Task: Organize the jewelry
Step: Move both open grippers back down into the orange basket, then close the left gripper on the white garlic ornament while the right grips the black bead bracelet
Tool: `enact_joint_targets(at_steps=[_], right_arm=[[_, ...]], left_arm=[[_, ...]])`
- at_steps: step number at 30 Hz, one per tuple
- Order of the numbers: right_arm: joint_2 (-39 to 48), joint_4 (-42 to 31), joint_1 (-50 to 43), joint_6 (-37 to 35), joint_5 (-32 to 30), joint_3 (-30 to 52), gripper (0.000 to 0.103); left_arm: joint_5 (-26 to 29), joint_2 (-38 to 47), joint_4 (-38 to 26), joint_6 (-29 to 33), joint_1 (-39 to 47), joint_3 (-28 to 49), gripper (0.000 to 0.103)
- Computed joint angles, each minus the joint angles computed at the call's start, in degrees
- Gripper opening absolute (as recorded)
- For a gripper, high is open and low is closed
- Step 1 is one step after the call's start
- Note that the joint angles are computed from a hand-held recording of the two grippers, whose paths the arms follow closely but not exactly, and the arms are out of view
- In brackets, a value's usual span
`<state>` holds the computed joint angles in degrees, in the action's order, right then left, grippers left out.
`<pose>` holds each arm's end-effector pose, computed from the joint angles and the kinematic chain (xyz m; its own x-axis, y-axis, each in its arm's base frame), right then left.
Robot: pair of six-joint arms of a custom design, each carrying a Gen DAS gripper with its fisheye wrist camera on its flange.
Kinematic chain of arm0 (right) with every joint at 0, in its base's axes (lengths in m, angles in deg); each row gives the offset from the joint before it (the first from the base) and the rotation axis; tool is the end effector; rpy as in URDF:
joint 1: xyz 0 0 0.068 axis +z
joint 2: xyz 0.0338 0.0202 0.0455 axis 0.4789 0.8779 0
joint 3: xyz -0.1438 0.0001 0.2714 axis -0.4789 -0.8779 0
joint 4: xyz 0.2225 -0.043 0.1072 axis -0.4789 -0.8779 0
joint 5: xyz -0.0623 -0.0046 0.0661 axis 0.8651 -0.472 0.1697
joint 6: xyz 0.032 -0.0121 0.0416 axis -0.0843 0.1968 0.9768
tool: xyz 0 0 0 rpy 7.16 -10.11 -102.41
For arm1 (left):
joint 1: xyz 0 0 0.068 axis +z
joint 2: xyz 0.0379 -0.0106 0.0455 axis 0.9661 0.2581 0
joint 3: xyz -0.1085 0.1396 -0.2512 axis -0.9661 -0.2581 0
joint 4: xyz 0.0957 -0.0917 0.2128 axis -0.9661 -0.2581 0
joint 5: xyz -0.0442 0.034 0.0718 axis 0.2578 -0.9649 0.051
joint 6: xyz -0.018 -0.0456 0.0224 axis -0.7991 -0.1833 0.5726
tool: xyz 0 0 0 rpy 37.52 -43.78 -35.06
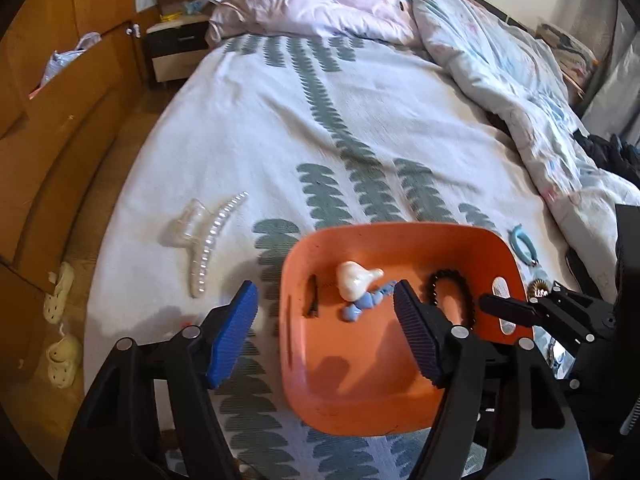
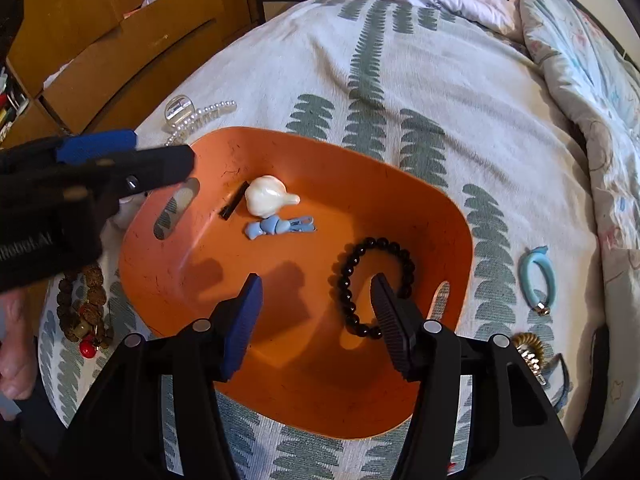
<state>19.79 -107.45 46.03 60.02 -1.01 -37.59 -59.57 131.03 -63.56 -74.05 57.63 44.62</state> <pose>0.2330 0.0787 0.1886 -0.7676 -0.4649 -0.4412 -0.5349 0.8439 0.0414 0.2074 -0.0622 0.2097 -0.8403 -0.0946 -0.5337 -0.0330 0.9917 -0.1239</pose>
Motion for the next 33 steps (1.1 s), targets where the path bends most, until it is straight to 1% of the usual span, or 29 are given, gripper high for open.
enact_joint_targets(at_steps=[6, 9, 13, 16, 19, 22, 29, 31, 33], right_arm=[[-0.5, 0.0, -0.7, -0.2, -1.7, -0.4, 0.059], [-1.0, -0.3, -1.3, -0.4, -2.0, -0.7, 0.06], [-0.7, -0.5, -1.7, -0.6, -2.7, -0.6, 0.06], [0.6, 0.3, -0.5, -0.3, -1.0, -0.8, 0.06], [2.2, 1.2, 0.1, 0.2, -0.5, -1.0, 0.06], [3.0, 2.6, 1.2, 0.6, 1.1, -1.4, 0.06], [4.3, 4.7, 1.3, 0.7, 2.1, -1.6, 0.06], [4.6, 5.5, 1.9, 0.9, 2.9, -1.6, 0.06], [4.7, 6.6, 2.7, 1.5, 3.8, -2.0, 0.062]], left_arm=[[0.2, 0.0, 0.3, -0.4, -2.0, -0.2, 0.07], [0.0, 0.7, 0.5, -0.3, -2.5, -0.2, 0.065], [0.2, 2.0, 1.1, -0.9, -3.4, -0.1, 0.065], [-0.1, 3.7, 1.7, -1.3, -4.9, 0.2, 0.065], [-1.0, 5.9, 2.5, -1.6, -6.1, 0.4, 0.065], [0.5, 8.4, 3.3, -1.5, -5.4, 0.7, 0.065], [-0.2, 11.9, 5.3, -1.6, -4.9, 0.3, 0.065], [0.1, 13.1, 5.8, -1.6, -4.7, 0.5, 0.064], [-0.1, 14.2, 5.9, -1.6, -4.8, 1.1, 0.064]])
